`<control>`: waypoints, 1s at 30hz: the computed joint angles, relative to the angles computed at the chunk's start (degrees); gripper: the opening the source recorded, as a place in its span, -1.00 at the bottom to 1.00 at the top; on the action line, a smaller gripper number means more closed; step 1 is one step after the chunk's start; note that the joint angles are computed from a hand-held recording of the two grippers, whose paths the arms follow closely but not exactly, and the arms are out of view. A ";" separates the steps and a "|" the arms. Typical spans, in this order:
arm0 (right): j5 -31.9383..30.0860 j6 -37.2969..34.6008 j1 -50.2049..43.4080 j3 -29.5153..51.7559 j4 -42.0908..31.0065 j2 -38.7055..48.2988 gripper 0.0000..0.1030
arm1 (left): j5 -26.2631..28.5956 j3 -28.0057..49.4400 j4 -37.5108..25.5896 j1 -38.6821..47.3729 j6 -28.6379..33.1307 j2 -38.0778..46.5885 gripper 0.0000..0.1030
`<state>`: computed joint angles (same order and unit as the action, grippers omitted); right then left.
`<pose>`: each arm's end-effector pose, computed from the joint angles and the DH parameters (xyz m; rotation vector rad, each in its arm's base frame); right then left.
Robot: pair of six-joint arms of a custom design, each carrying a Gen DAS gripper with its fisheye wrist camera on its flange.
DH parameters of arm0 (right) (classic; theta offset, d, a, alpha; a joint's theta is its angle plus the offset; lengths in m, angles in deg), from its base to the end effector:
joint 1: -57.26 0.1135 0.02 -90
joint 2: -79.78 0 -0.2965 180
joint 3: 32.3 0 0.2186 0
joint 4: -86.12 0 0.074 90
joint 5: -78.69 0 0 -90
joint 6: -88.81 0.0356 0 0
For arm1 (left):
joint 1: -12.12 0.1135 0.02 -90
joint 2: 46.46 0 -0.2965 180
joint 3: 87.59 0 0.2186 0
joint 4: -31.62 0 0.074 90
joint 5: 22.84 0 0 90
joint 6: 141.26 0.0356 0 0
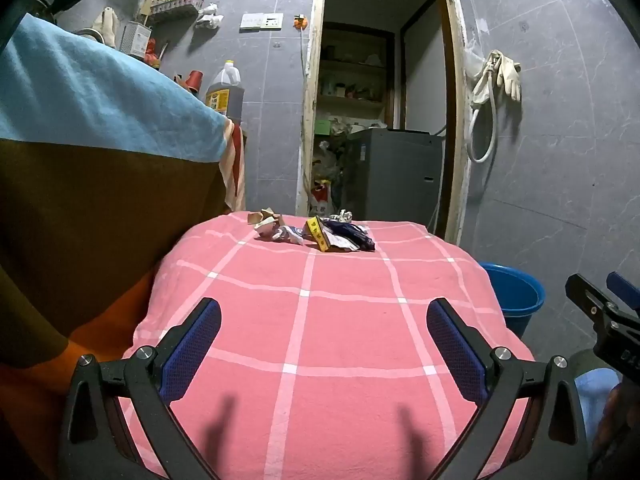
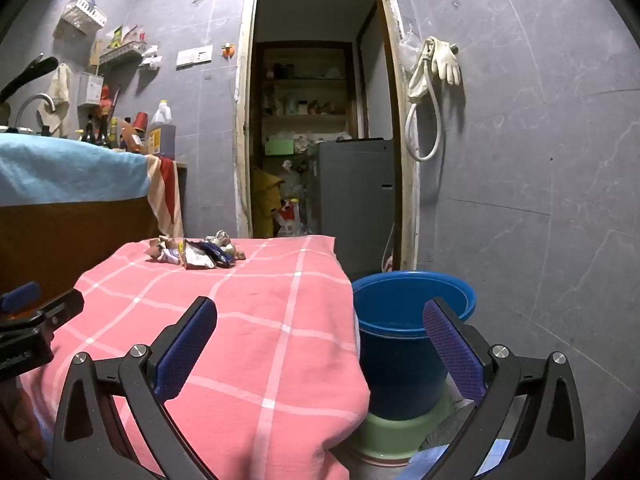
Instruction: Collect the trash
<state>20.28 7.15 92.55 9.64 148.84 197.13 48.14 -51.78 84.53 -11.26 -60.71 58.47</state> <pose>0.2663 0.1656 0.1424 -0.0223 1.7593 0.0594 0.2595 -0.0995 0.1657 -0.0065 1.8389 -0.0939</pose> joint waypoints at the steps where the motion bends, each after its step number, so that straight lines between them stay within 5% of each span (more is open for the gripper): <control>1: -0.04 0.02 -0.01 -0.02 -0.03 -0.02 1.00 | 0.11 -0.23 0.94 0.03 0.04 0.31 0.96; 30: 0.23 0.14 0.20 -0.28 -0.01 -0.33 1.00 | 0.96 0.57 -1.12 0.47 -0.72 0.42 0.96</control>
<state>20.51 7.29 92.74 9.36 148.83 196.81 49.10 -51.21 83.41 -10.79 -61.43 58.89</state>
